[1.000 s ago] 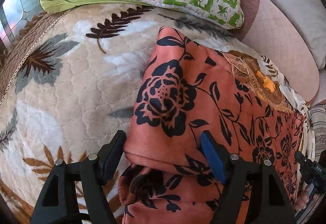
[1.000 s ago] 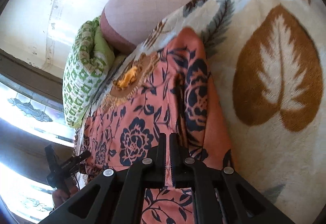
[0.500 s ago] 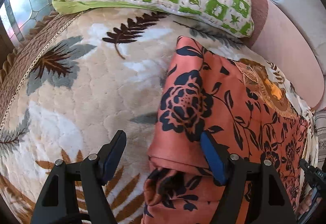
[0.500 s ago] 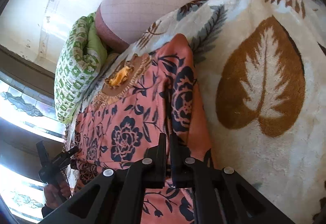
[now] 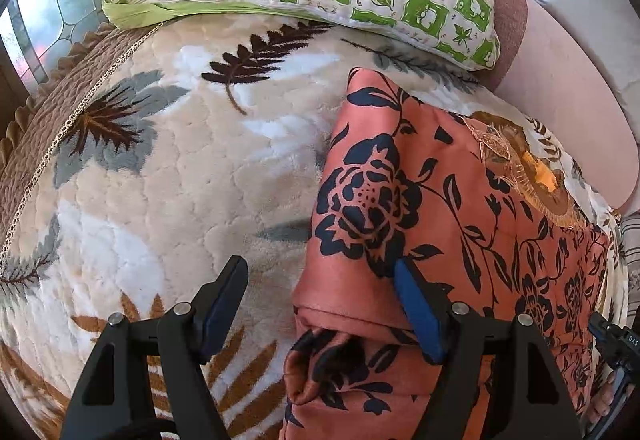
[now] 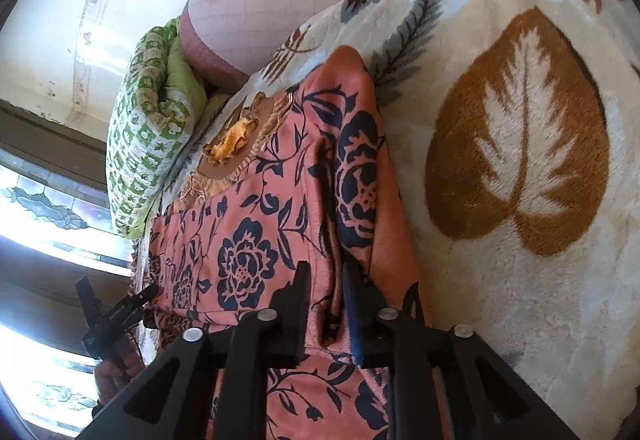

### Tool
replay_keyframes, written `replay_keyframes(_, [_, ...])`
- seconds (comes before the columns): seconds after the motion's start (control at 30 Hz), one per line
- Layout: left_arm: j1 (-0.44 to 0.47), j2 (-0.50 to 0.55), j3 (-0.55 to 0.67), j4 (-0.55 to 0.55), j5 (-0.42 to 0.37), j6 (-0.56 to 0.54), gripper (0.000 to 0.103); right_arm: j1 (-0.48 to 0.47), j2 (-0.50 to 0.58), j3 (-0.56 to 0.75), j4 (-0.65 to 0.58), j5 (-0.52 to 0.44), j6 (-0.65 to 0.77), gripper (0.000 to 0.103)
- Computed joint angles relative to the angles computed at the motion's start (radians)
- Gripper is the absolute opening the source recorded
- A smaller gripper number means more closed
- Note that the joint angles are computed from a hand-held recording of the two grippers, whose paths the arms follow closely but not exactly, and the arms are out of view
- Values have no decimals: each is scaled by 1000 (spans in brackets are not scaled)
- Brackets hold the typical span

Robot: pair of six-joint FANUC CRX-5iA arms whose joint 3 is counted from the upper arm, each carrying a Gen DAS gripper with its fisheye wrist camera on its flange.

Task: Fold small clothes

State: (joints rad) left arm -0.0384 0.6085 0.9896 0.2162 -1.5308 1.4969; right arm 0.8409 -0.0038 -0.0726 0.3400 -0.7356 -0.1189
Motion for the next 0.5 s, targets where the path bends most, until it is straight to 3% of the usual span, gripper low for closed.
replay_keyframes(0.13, [-1, 1, 1, 1, -1, -3, 76, -7, 4, -20, -15, 68, -15, 24])
replay_keyframes(0.23, [-2, 2, 1, 0, 0, -5, 76, -4, -3, -68, 63, 139, -84, 23])
replay_keyframes(0.3, [-2, 3, 2, 2, -1, -2, 76, 10, 16, -50, 109, 100, -73, 19])
replay_keyframes(0.33, [-2, 3, 3, 2, -2, -1, 76, 21, 28, -34, 144, 64, -67, 9])
replay_keyframes(0.5, [1, -13, -14, 9, 23, 3, 76, 61, 46, 9, 304, -67, -97, 7])
